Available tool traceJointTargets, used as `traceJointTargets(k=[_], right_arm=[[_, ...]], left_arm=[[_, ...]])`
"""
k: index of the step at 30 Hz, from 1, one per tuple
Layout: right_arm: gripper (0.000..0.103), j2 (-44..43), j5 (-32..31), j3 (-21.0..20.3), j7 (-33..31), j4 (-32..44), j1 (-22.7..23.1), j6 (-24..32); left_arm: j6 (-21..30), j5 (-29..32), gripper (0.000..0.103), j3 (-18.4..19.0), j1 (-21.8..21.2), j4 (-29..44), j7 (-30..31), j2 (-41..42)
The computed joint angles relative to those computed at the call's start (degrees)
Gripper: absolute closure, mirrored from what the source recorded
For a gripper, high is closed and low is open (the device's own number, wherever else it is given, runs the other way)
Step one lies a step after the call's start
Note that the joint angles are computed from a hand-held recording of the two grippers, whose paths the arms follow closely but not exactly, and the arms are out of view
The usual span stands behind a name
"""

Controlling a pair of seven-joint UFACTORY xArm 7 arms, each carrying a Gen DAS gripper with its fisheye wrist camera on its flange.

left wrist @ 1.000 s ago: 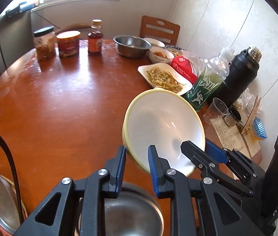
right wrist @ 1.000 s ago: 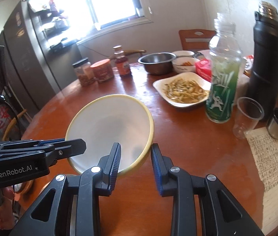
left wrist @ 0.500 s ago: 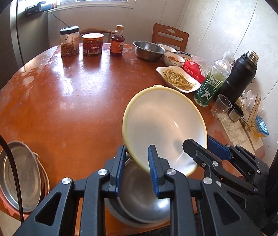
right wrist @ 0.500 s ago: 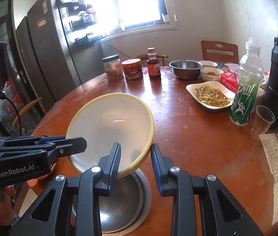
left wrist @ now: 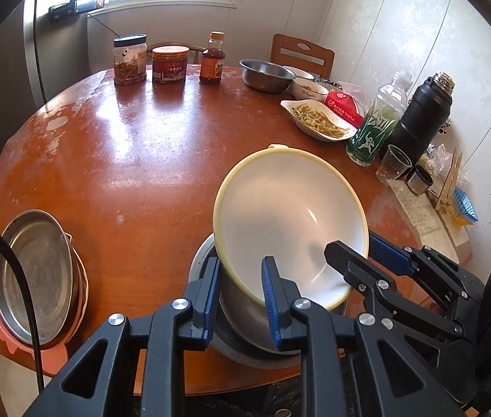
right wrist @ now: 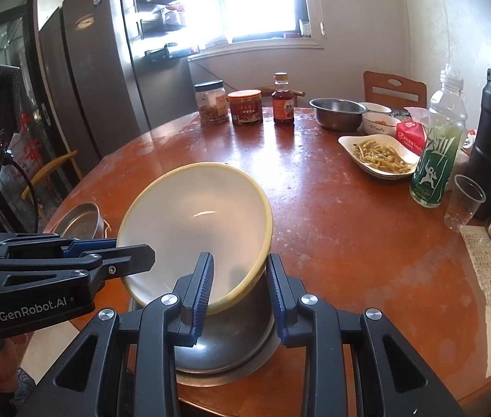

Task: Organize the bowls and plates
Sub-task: 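Lift the yellow bowl and lower it into the nested steel bowls, then open the left gripper and release the yellow bowl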

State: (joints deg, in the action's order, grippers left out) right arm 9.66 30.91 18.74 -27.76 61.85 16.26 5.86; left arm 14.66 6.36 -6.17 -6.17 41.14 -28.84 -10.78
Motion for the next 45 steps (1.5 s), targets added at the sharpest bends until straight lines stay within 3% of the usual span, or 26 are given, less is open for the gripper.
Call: traceJointTargets(k=[7,32,35,39,45], right_arm=[[0.071,-0.1,-1.3,-0.1,0.7,-0.7,0.4,-0.5],[0.07,0.2,-16.9,-3.3,10.9,-3.6,2.2,-2.6],[0.07,0.1,-17.4,-2.8,10.9,-3.9,1.8,-2.5],[0.07,0.2,-12.5,0.6,6.7,-3.8,-1.2,-1.9],[0.067,0.3,-8.9,1.0,3.9,-3.2,-1.4,-1.3]], left_arm=[[-0.5,1.9,0.079,-0.7,0.7,-0.8,-1.4,-0.1],[0.2,8.8,0.079,-1.4,0.5,-0.2,-4.5,2.2],[0.1,7.4,0.079,-0.8,-0.1,-0.5,-3.1,2.0],[0.2,4.8,0.079,-0.2,-0.8,-0.9,-1.1,1.6],[0.4,1.4,0.079,0.5,-1.3,-1.5,1.5,1.1]])
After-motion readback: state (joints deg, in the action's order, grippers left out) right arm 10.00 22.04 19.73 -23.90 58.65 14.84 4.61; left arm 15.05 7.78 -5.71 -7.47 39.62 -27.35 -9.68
